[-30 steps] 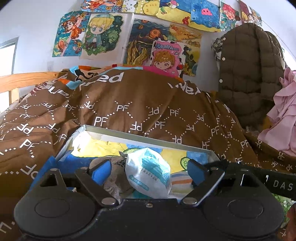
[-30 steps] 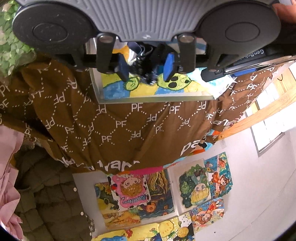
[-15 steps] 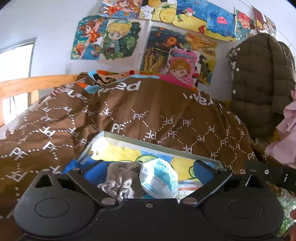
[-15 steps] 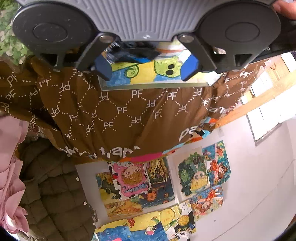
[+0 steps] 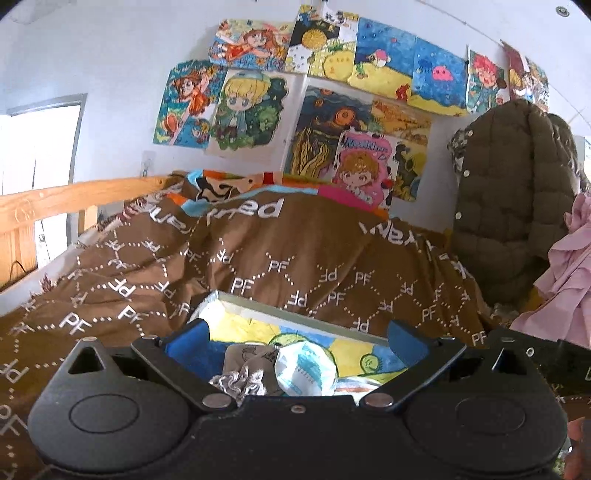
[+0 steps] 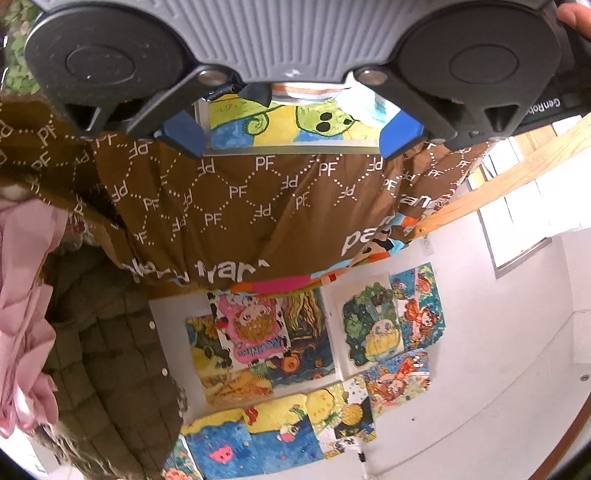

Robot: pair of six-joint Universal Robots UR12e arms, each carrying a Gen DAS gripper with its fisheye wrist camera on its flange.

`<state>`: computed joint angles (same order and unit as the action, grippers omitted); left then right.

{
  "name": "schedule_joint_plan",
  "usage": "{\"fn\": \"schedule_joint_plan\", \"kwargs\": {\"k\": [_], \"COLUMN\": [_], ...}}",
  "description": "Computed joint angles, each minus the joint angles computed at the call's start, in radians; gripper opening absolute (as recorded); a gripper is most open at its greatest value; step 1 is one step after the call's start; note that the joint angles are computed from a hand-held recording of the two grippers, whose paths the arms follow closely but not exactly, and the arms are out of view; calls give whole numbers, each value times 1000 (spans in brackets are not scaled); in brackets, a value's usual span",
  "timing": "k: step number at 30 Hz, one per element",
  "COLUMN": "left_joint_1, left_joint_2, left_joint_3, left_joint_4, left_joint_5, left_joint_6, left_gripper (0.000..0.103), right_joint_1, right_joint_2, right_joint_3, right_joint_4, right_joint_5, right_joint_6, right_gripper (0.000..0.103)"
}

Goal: Organize soft objects
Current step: 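Open both tools to drop the wipe pack and black cloth into the tray, then withdraw both open tools away from the tray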

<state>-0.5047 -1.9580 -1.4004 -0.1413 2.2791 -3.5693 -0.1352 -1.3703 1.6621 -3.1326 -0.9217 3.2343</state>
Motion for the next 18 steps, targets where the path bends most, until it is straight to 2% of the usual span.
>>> {"fn": "schedule_joint_plan", "kwargs": {"k": [5, 10, 14, 18], "left_joint_1": [-17, -32, -49, -61], "left_joint_2": [5, 12, 9, 14], "left_joint_3": [-1, -8, -12, -21], "left_joint_4": [19, 45, 80, 78], "left_joint_5": [47, 80, 132, 159], "left_joint_6": [37, 47, 52, 41], "left_gripper": [102, 102, 102, 102], "right_joint_1": [-6, -15, -23, -27], "right_joint_2": [-18, -26, -31, -36], "right_joint_3": [13, 19, 23, 27], "right_joint_4": [-19, -38, -49, -54], "right_joint_5": [-1, 5, 11, 10], "right_joint_6": [-3, 16, 32, 41], "right_gripper": [103, 103, 103, 103]}}
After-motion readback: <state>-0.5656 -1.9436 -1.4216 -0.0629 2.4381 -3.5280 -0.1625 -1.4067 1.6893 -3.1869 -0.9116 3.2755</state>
